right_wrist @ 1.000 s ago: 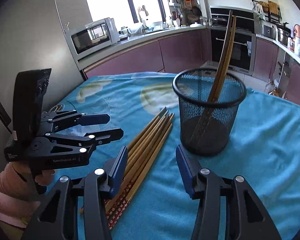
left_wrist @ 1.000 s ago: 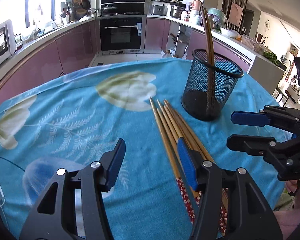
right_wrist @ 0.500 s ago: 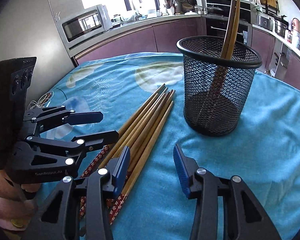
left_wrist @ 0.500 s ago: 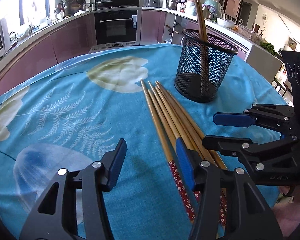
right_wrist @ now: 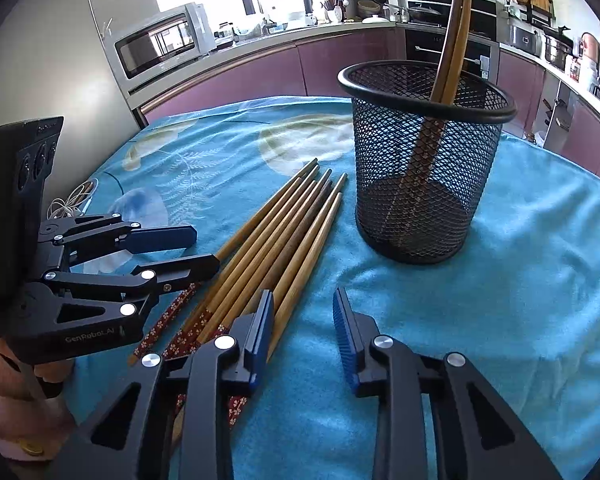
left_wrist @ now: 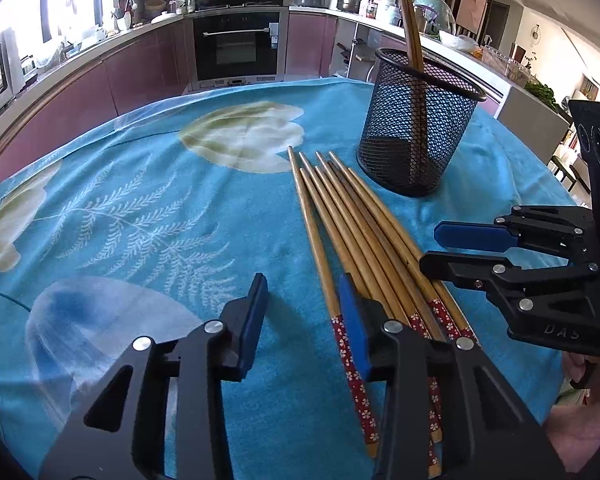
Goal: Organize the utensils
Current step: 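Grasp another chopstick with the left gripper while the right gripper grasps one too, then lift the left gripper's chopstick upright over the cup while the right gripper carries its chopstick there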
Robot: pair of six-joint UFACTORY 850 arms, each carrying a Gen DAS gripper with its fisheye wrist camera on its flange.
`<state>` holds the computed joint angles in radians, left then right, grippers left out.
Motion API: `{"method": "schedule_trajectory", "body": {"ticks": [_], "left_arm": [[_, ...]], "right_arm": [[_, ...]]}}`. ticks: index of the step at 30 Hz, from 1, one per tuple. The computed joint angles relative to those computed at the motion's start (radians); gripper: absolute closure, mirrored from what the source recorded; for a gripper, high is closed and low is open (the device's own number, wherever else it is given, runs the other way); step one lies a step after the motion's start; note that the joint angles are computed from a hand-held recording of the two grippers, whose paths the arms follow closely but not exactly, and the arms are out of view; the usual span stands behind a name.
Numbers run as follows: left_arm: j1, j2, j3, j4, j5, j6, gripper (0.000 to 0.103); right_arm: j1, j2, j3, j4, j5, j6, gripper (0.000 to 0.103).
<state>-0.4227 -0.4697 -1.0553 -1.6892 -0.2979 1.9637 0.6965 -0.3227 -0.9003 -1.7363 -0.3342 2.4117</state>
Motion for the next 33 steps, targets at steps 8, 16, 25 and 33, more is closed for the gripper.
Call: {"method": "schedule_trajectory", "body": {"ticks": [8,16,25,33], "left_arm": [[-0.01,-0.011,-0.018,0.039,0.016,-0.032,0.069],[-0.028,-0.056,-0.089,0.153,0.036,-0.158,0.072],[-0.042,-0.09,-0.141,0.211,0.062,-0.247,0.087],[-0.026,-0.097,-0.15,0.264,0.017,-0.349,0.095]], "right_arm": [[-0.001,-0.03,-0.04,0.119,-0.013,-0.135,0.078],[-0.007,-0.056,-0.074,0.189,-0.03,-0.216,0.084],[-0.033,-0.032,-0.036,0.024,0.015,-0.006,0.095],[-0.041,0.0,0.005,-0.131,0.036,0.174,0.097]]}}
